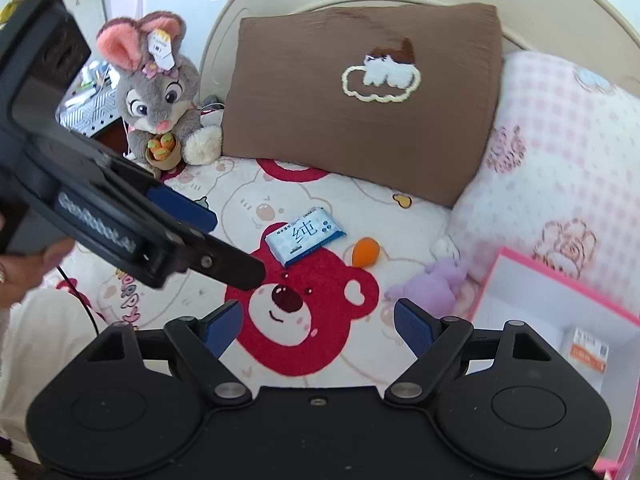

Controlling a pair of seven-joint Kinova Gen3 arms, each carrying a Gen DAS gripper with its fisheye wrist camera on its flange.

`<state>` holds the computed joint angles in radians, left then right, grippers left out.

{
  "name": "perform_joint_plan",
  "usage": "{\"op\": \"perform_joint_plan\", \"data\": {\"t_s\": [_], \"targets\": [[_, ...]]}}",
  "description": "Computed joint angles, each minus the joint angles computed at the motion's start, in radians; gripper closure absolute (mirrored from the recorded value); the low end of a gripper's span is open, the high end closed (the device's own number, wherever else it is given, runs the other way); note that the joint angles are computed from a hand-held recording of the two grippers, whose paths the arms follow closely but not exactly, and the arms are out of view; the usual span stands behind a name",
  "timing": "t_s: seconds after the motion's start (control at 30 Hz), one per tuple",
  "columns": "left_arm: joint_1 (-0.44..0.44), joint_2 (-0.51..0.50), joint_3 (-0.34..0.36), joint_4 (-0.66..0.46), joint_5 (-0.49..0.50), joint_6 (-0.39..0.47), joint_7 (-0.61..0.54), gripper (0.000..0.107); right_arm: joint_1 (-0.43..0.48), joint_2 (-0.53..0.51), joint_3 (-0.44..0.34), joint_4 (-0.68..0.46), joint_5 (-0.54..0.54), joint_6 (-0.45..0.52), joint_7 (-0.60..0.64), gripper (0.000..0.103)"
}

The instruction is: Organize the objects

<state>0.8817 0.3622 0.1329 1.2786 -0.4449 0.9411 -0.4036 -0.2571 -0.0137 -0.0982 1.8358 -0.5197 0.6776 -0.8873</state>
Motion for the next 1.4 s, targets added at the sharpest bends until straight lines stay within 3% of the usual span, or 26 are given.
{"op": "perform_joint_plan", "data": {"t_s": [0.27, 0.5, 0.67, 1.17, 1.4], "targets": [[-0.042, -0.035, -0.011, 0.117, -0.001, -0.091, 0.046, 0.024, -0.029, 0.047, -0.041, 0.023, -0.026, -0.140, 0.125, 0.017], [-0.091, -0.055, -0.021, 0.231, 0.003, -0.201, 0.090, 0.024, -0.034, 0.114, -0.074, -0.024, 0.004, -0.137, 0.154, 0.017], [-0.079, -0.057, -0.034, 0.282, -0.057, -0.224, 0.140, 0.024, -0.032, 0.154, -0.105, -0.035, 0.013, -0.158, 0.183, 0.017], [-0.173, -0.068, -0.057, 0.439, 0.007, -0.416, 0.125, 0.024, -0.049, 0.301, -0.187, -0.103, 0.088, -0.212, 0.166, 0.017], [-0.184, -0.072, -0.089, 0.504, 0.006, -0.489, 0.139, 0.024, -0.119, 0.379, -0.173, -0.156, 0.202, -0.251, 0.057, 0.017]]}}
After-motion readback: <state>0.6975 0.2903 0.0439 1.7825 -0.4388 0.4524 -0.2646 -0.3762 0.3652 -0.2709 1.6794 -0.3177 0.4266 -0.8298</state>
